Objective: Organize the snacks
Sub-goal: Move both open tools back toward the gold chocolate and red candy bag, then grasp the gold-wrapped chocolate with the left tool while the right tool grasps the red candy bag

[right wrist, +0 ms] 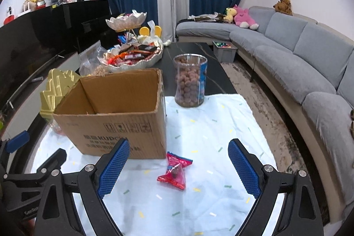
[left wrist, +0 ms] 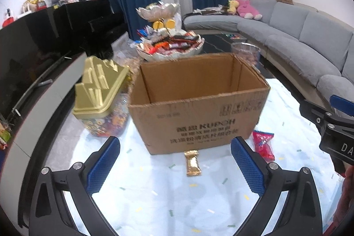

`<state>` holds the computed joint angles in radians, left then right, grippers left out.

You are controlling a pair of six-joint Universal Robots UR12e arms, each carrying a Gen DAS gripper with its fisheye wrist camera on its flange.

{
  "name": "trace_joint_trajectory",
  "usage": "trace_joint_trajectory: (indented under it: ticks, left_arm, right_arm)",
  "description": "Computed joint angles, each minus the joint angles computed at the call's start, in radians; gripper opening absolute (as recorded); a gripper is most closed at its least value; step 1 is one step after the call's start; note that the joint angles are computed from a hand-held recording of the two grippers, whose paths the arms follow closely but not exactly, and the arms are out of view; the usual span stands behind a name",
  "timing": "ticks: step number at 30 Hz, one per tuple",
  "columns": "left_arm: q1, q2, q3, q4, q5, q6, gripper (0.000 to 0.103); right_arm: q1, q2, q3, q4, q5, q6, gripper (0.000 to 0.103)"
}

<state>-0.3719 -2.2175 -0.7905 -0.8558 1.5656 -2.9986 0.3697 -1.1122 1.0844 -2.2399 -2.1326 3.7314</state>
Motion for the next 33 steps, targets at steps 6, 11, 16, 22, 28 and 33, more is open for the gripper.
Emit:
trace_joint_trajectory:
  ticks: [6, 11, 16, 22, 28, 33]
  left_arm:
    - [0.000, -0.006, -0.019, -0.001, -0.012, -0.033, 0.102]
    - [0.001, -0.015, -0.034, 0.008, -0.009, -0.046, 0.102]
    - [0.000, -0.026, -0.046, 0.020, 0.009, -0.061, 0.101]
    - [-0.001, -0.038, -0.052, 0.031, 0.022, -0.056, 0.099]
    - [-0.001, -0.054, -0.046, 0.020, 0.023, -0.043, 0.094]
    - [-0.004, -0.068, -0.037, 0.005, 0.025, -0.042, 0.085]
  right_arm:
    - [-0.002, 0.004, 0.018, -0.001, -0.001, -0.003, 0.091]
    - [-0.003, 0.012, 0.028, -0.009, -0.008, -0.013, 0.091]
    - [0.000, 0.026, 0.032, -0.007, -0.021, -0.028, 0.091]
    - [-0.001, 0.039, 0.042, -0.017, -0.015, -0.044, 0.091]
    - [-0.008, 0.051, 0.046, 0.004, 0.019, -0.032, 0.091]
    - [-0.013, 0.060, 0.048, 0.012, 0.038, -0.028, 0.091]
